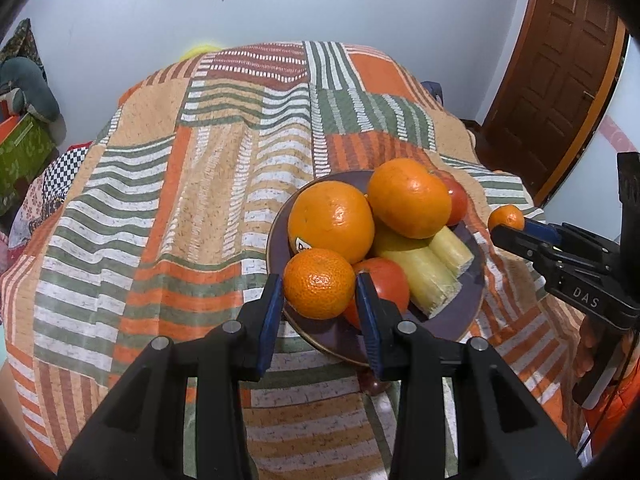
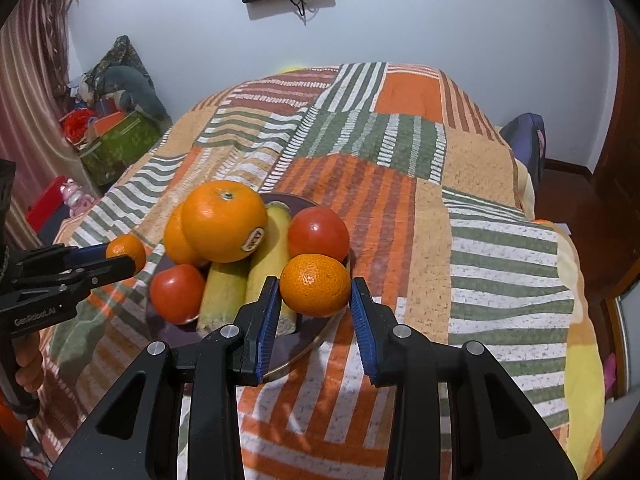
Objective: Organize fruits
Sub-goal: 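Carry both mandarins onto the plate and open both grippers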
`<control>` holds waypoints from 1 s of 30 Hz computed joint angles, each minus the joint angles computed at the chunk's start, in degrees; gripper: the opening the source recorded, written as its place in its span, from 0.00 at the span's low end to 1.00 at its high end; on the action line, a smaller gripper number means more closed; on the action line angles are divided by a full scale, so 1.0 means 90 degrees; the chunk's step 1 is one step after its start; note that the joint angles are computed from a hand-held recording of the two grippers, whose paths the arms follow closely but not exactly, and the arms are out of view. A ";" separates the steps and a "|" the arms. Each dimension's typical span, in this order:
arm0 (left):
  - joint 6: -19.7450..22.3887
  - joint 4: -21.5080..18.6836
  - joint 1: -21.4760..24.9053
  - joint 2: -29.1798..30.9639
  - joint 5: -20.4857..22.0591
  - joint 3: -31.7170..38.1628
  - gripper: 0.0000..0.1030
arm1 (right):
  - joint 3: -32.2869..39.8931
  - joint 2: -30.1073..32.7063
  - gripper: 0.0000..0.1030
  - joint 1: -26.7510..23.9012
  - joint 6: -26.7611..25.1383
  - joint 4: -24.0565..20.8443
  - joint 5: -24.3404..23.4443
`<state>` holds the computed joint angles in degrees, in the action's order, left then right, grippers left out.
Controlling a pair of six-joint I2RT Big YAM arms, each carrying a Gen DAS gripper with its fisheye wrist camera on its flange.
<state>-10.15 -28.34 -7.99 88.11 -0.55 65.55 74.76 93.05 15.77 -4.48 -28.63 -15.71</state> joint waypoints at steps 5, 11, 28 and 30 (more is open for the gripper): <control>0.0000 -0.0012 0.0038 0.0212 0.0078 0.0099 0.36 | 0.0089 0.0143 0.31 0.0025 -0.0018 -0.0063 0.0036; -0.0091 0.0042 0.0068 0.0335 0.0123 0.0177 0.36 | 0.0162 0.0270 0.31 0.0061 0.0002 -0.0110 0.0074; -0.0110 -0.0034 0.0070 0.0224 -0.0024 0.0123 0.48 | 0.0253 0.0278 0.40 0.0031 0.0052 -0.0296 0.0039; -0.0087 -0.0021 0.0043 0.0141 -0.0100 0.0071 0.49 | 0.0200 0.0208 0.43 0.0029 0.0025 -0.0226 0.0041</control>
